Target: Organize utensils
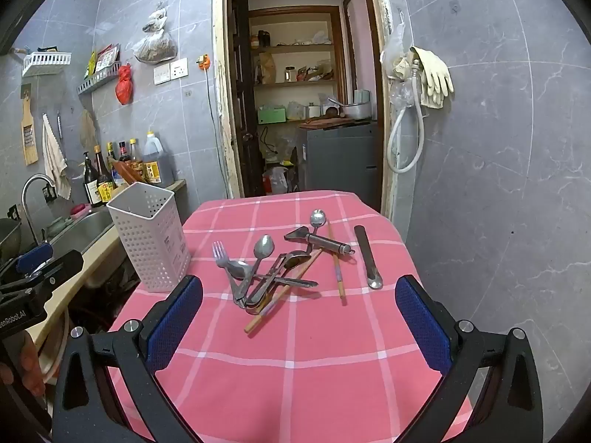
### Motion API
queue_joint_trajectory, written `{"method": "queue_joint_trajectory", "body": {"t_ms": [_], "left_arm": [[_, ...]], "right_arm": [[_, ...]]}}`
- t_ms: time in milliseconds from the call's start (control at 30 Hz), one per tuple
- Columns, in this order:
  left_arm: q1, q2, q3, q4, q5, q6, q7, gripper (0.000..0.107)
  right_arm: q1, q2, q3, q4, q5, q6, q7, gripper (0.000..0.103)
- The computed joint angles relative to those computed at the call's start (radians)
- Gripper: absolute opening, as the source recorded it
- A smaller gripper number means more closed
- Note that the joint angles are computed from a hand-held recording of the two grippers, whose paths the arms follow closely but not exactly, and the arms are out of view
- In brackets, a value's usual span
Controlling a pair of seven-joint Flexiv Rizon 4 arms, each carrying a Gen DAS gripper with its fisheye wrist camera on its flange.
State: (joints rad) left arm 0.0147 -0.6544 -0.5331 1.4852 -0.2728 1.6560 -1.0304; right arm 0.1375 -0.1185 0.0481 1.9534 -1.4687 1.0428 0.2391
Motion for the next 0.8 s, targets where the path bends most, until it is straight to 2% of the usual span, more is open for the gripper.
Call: {"method": "queue_joint_trajectory", "body": {"t_ms": [533, 567, 800], "left_arm": [[-0.003, 0.011, 0.008, 0.008, -0.012, -0.009, 0.001, 0.102], [-0.020, -0.012, 0.023, -0.017, -0.009, -0.010, 0.003, 0.102], [-0.019, -0.020, 0.019, -0.020, -0.011, -0.009, 0.009, 0.102]], "right_arm": [[0.003, -0.006, -0.001, -0.008, 0.005, 0.002, -0.005, 0.102], [0.004, -0.007, -0.001, -0.009, 0.009, 0.000, -0.008, 0.102], [0.004, -0.010, -0.004, -0.012, 0.005, 0.002, -0.005, 0.102]]}}
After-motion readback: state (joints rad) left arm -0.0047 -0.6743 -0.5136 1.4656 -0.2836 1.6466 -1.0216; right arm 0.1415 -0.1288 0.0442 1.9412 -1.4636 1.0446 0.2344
